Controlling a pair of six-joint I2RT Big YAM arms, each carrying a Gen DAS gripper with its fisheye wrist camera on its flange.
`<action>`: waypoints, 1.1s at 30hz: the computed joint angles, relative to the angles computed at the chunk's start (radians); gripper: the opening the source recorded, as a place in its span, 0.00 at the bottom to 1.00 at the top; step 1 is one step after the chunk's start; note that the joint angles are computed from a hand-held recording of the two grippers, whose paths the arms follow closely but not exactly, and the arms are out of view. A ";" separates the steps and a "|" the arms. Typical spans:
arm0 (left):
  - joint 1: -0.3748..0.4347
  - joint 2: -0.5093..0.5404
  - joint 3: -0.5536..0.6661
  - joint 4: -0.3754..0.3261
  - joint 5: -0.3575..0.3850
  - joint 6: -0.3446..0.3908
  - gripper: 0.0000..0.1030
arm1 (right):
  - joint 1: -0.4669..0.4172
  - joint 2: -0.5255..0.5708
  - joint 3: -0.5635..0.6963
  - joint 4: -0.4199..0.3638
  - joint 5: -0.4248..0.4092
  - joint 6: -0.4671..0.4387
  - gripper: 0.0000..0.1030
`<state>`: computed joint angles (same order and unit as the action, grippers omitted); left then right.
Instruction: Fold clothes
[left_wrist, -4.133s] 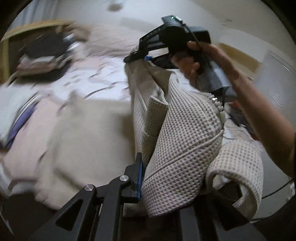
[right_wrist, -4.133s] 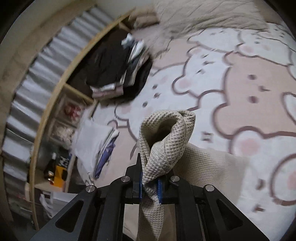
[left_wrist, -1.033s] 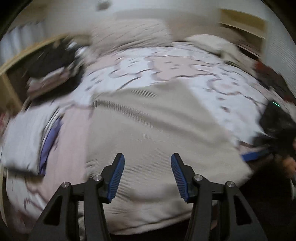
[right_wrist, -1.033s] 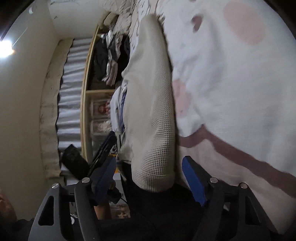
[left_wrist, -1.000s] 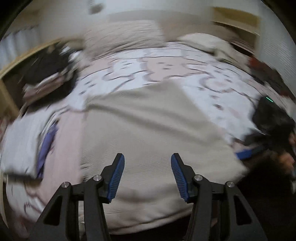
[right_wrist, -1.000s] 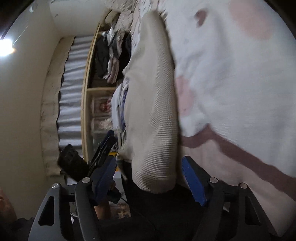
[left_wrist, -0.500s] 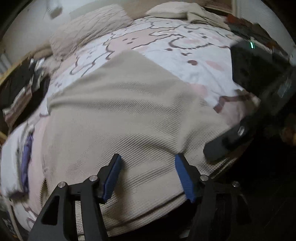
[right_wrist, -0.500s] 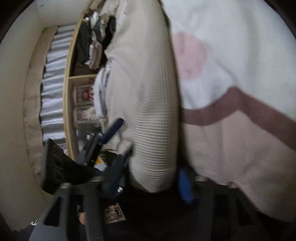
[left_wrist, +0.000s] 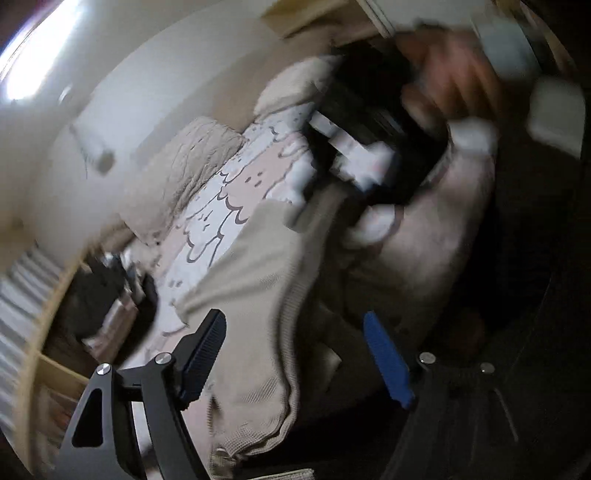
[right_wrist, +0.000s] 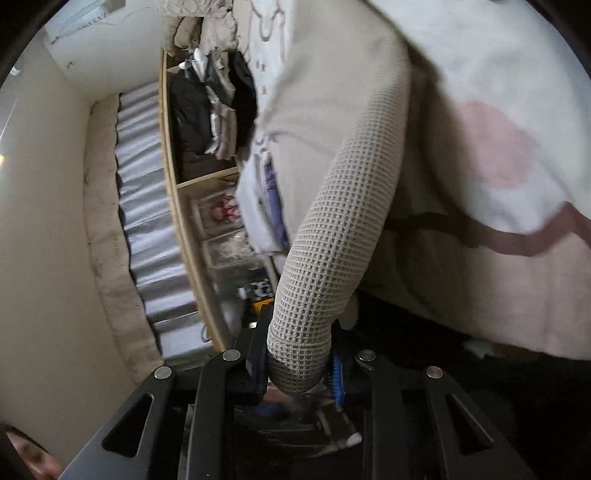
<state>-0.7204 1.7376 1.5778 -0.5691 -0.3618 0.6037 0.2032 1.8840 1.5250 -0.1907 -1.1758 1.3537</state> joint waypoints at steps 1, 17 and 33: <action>-0.007 0.017 -0.002 0.013 -0.041 0.031 0.75 | 0.002 0.006 0.025 -0.019 -0.003 -0.002 0.26; 0.059 0.099 -0.121 0.258 -0.206 0.538 0.27 | -0.003 0.006 0.051 -0.086 -0.004 -0.013 0.26; 0.188 0.304 0.539 -0.594 0.301 -0.103 0.17 | 0.099 -0.113 0.182 -0.741 0.868 -0.969 0.72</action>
